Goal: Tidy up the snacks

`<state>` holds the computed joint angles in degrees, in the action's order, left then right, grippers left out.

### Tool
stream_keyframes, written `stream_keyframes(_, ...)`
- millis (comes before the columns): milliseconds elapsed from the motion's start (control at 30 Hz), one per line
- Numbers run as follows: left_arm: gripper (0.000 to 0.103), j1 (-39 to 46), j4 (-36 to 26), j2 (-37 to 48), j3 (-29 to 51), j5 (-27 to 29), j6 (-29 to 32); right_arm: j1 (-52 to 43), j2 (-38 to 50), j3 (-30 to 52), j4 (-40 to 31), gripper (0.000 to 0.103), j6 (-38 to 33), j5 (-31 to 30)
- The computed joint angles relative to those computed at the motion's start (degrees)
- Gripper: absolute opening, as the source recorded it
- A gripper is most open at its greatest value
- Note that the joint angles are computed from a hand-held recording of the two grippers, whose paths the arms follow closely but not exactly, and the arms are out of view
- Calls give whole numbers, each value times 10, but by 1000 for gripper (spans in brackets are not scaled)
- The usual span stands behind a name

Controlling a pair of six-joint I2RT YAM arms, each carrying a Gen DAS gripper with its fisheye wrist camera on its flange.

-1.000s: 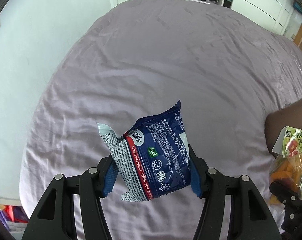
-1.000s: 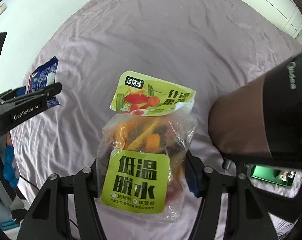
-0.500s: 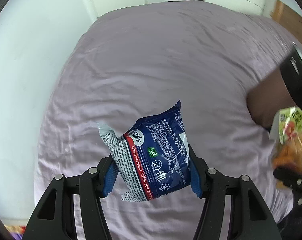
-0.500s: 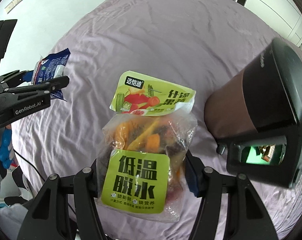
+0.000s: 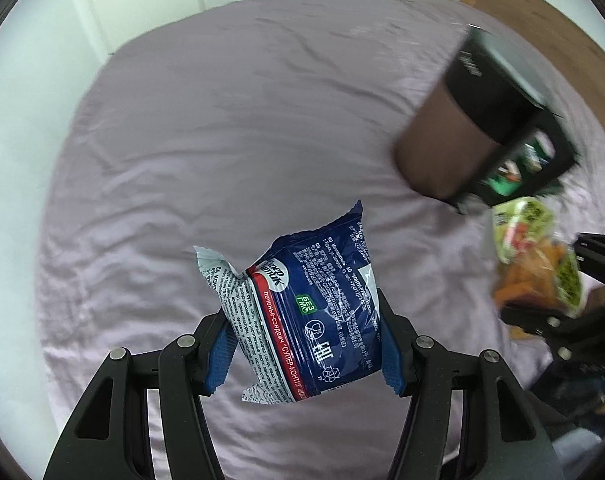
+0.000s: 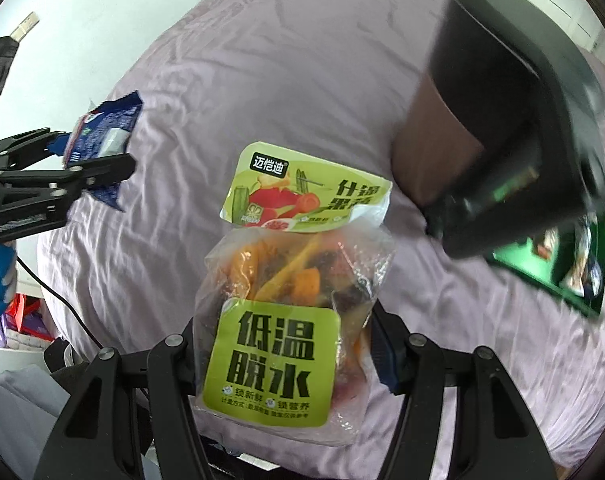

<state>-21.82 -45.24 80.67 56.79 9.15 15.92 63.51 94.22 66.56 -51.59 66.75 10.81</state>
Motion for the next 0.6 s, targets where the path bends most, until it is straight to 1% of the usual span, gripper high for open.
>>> stream_keyframes(133,55,-27,-40,-4,11,31,9,26,-38,-51,0,72,63,5)
stream_keyframes(233,55,-57,-55,-5,12,39,11,51,-65,-88,-1,72,114,8)
stream_keyframes(433,55,-136,-77,3,26,31,12,114,-134,-164,-17,72,249,21)
stream_keyframes(600,55,-213,-88,21,53,19,9,179,-199,-219,-55,72,383,41)
